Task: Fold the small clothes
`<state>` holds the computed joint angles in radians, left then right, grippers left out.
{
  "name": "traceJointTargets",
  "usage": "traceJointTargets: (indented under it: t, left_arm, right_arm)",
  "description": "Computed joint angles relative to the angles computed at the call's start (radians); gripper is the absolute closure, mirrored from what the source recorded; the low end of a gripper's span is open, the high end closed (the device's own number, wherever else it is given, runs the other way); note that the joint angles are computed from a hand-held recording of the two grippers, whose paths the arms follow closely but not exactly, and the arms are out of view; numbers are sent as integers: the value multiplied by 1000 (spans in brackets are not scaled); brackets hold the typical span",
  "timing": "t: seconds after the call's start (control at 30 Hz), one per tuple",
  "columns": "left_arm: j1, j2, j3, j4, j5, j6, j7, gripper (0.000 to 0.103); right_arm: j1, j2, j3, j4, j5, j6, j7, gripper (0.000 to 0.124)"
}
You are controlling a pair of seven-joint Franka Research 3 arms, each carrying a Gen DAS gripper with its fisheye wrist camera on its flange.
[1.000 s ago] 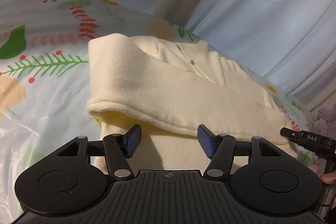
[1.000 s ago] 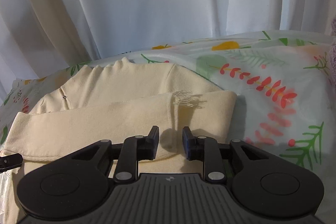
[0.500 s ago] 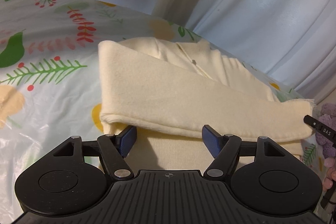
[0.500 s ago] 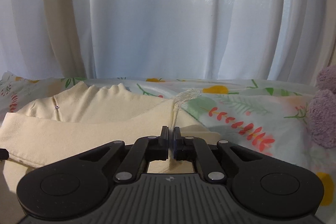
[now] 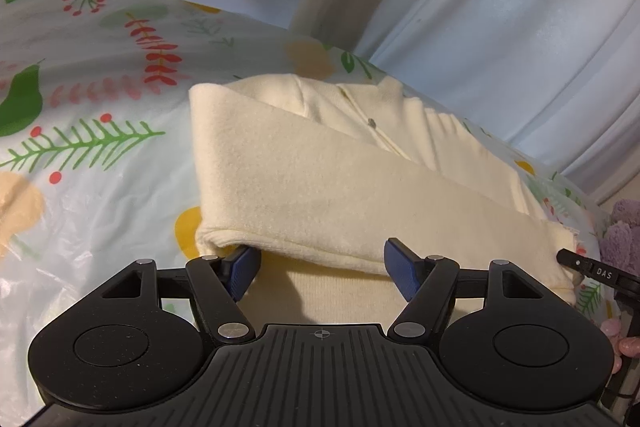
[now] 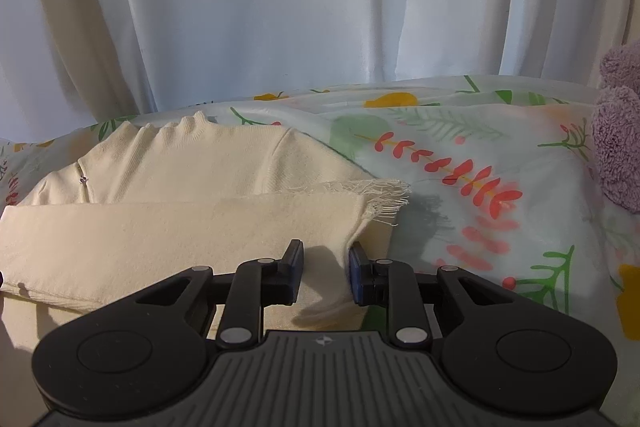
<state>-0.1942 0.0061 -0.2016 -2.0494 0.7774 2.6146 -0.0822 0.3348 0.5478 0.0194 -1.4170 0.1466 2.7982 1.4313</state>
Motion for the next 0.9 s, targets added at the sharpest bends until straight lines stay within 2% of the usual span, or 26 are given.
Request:
traceJointTargets:
  t: [0.07,0.1,0.13,0.17,0.2,0.23,0.27,0.3,0.33,0.37,0.4,0.43,0.47,0.5,0.53,0.57,0.7,0.77,0.8,0.83,0.9]
  left_arm:
    - [-2,-1,-1,2,10,-14,-6,29]
    - [-2,-2,-2,2,12,-18,-5,29]
    - [-3,-3,-2,1,8,-21,-1,29]
    - [-3,-4,-2,0,-7,-20,9,29]
    - [-3,-5,-3,1,-23,-24,18,29]
    - [-5,-9,-4,1,-38,-30,29,29]
    - [-5,-15,-6,-4,-45,-26,35,29]
    - [-4,-23,-5,-12,-52,-5,39,29]
    - [-2,-29,-5,-21,-58,21,35,28]
    - [2,-34,-3,-34,-69,68,22,27]
    - [6,-29,-1,-41,-90,118,20,27]
    - [9,-18,1,-44,-111,171,22,27]
    - [11,-1,2,-40,-133,210,26,27]
    - [10,20,1,-29,-163,231,39,27]
    - [7,41,2,-14,-176,245,40,27]
    - [2,59,7,0,-165,257,24,27]
    - [-35,114,50,49,-61,277,-108,31]
    - [-40,130,56,72,-59,262,-116,36]
    - [-43,135,59,80,-60,253,-121,41]
    - [-45,140,62,86,-60,248,-126,45]
    - [-41,149,61,100,-87,229,-98,57]
  right_arm:
    - [8,-28,-8,-56,-15,92,-14,121]
    - [35,-37,-43,-76,-36,126,10,121]
    - [87,-38,-113,-85,-83,141,67,121]
    - [143,-30,-192,-81,-157,134,144,121]
    - [175,-24,-237,-74,-198,110,188,120]
    - [181,-23,-247,-63,-213,71,217,120]
    - [158,-36,-222,-64,-198,40,238,118]
    - [110,-64,-162,-93,-143,52,234,114]
    - [41,-93,-74,-125,-35,66,173,109]
    - [-26,-120,13,-154,141,73,61,105]
    - [-95,-147,100,-176,316,49,-18,96]
    - [-170,-159,188,-181,491,0,-116,90]
    - [-249,-156,271,-177,597,-69,-153,87]
    - [-296,-148,320,-173,632,-122,-135,82]
    - [-316,-140,342,-171,636,-148,-107,82]
    - [-301,-131,328,-168,634,-166,-63,82]
    - [-230,-118,263,-170,649,-139,3,82]
    - [-196,-116,241,-173,666,-100,-3,85]
    - [-174,-116,223,-173,662,-87,9,91]
    - [-158,-110,206,-168,659,-79,21,104]
    - [-145,-90,191,-145,660,-86,31,112]
